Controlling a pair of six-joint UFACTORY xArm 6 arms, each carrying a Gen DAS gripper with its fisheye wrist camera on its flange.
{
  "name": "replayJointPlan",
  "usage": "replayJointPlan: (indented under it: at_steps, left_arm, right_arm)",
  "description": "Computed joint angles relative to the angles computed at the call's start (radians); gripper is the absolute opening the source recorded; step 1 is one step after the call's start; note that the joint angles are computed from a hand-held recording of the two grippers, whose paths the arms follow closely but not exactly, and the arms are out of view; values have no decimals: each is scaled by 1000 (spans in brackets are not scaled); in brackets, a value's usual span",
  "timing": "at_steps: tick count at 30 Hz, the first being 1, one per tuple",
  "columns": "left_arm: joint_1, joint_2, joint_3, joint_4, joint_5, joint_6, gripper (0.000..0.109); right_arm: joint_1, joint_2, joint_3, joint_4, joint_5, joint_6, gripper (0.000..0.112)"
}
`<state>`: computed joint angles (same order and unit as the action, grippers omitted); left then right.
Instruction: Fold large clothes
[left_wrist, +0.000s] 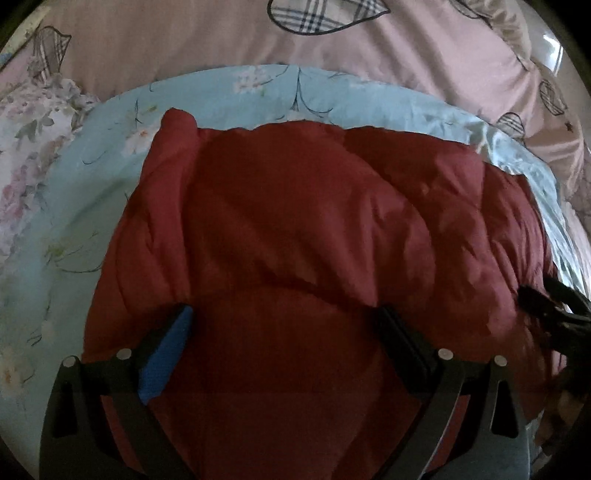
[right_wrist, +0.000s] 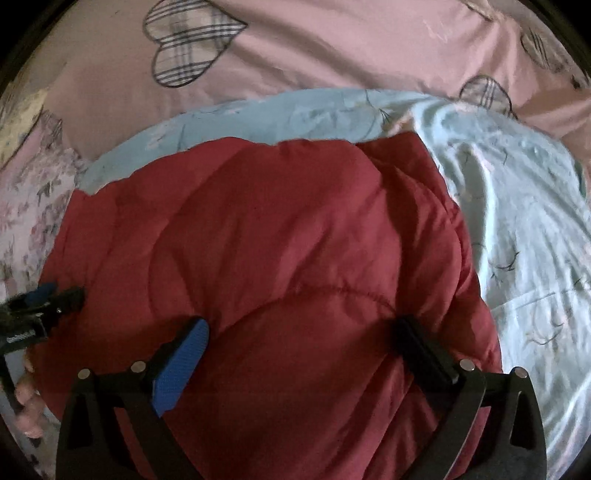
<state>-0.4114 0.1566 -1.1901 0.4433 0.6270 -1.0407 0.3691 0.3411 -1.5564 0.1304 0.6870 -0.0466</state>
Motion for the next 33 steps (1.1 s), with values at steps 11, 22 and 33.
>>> replayJointPlan:
  at_steps: [11,22,33]
  left_arm:
    - [-48,-165,155,56,-49,-110,98]
    - [-159,-256,286,162,14,-236,99]
    - [-188,-212,236,221,98,-281,103]
  right_arm:
    - [-11,-11,25,45,-39,-21,101]
    - [17,-344,419,-38,-129,-16,99]
    - [16,-333,455,-46,-185,9,103]
